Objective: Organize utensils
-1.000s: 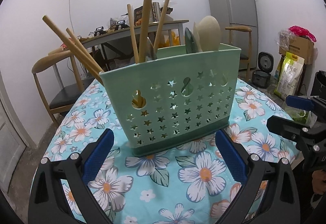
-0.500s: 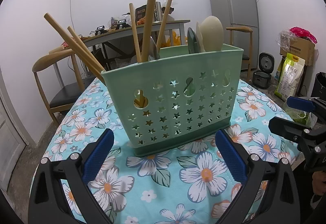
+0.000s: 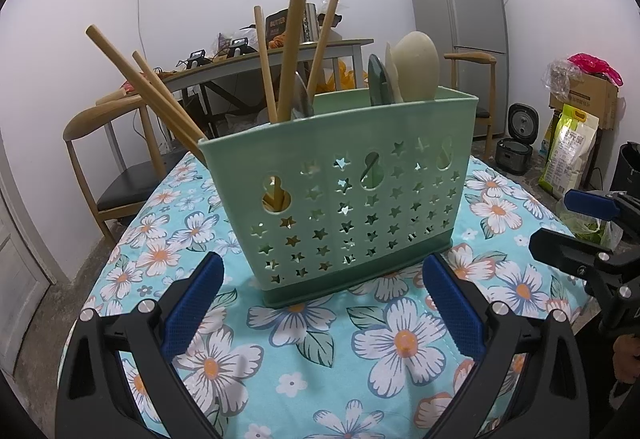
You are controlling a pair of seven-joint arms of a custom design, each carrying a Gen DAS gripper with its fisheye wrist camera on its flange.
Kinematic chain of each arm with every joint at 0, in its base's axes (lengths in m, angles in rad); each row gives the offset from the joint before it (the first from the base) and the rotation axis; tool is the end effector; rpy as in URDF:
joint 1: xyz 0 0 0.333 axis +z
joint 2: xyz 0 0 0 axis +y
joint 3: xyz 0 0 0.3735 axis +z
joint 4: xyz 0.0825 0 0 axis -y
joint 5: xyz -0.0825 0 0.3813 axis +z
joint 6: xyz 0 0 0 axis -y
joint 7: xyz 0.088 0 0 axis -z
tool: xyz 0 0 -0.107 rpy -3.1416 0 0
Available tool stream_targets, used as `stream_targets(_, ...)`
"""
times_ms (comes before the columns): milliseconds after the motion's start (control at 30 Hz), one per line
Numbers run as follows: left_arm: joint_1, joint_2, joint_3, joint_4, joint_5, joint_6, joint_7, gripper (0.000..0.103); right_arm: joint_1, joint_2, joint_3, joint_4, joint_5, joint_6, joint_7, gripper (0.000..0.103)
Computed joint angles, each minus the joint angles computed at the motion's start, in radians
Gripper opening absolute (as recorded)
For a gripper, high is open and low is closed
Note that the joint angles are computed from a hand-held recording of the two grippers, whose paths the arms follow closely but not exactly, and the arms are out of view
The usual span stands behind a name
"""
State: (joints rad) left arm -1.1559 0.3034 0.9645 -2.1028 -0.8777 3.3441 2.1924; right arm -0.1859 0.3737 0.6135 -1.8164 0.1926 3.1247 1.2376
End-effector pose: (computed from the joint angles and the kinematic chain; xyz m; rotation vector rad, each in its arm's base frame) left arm 0.5958 -0.0880 0.5116 -1.5266 1.5555 -0.7870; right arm 0.6668 0.2113 0.5387 -1.8273 1.1840 -0.5400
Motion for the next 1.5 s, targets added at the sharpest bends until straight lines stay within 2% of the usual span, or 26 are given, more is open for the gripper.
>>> stream_targets(100, 0.018, -0.009, -0.023, 0.000, -0.011, 0.012, 0.013, 0.097, 0.000, 0.001, 0.001, 0.002, 0.002, 0.001, -0.002, 0.095)
stream_targets(233, -0.008, 0.008, 0.013, 0.004, -0.014, -0.012, 0.004, 0.098, -0.014, 0.006, 0.019, 0.004, 0.008, 0.001, -0.009, 0.095)
stream_targets(500, -0.030, 0.021, 0.054, -0.001, 0.040, -0.031, -0.073, 0.097, -0.007, 0.008, 0.011, 0.010, 0.011, -0.002, -0.006, 0.095)
stream_targets(900, -0.037, 0.015, 0.078, -0.017, 0.134, -0.033, -0.169, 0.097, -0.016, 0.012, 0.019, 0.013, 0.016, -0.005, -0.019, 0.095)
stream_targets(1067, 0.000, -0.013, 0.032, -0.023, 0.141, -0.022, -0.160, 0.097, -0.011, 0.011, 0.014, 0.013, 0.017, -0.007, -0.021, 0.095)
stream_targets(1333, -0.023, 0.002, 0.054, -0.017, 0.107, -0.026, -0.140, 0.097, -0.002, 0.007, 0.004, 0.013, 0.023, -0.012, -0.026, 0.095)
stream_targets(1500, -0.011, -0.009, 0.043, -0.019, 0.124, -0.028, -0.152, 0.097, 0.002, 0.005, -0.001, 0.013, 0.032, -0.013, -0.033, 0.095)
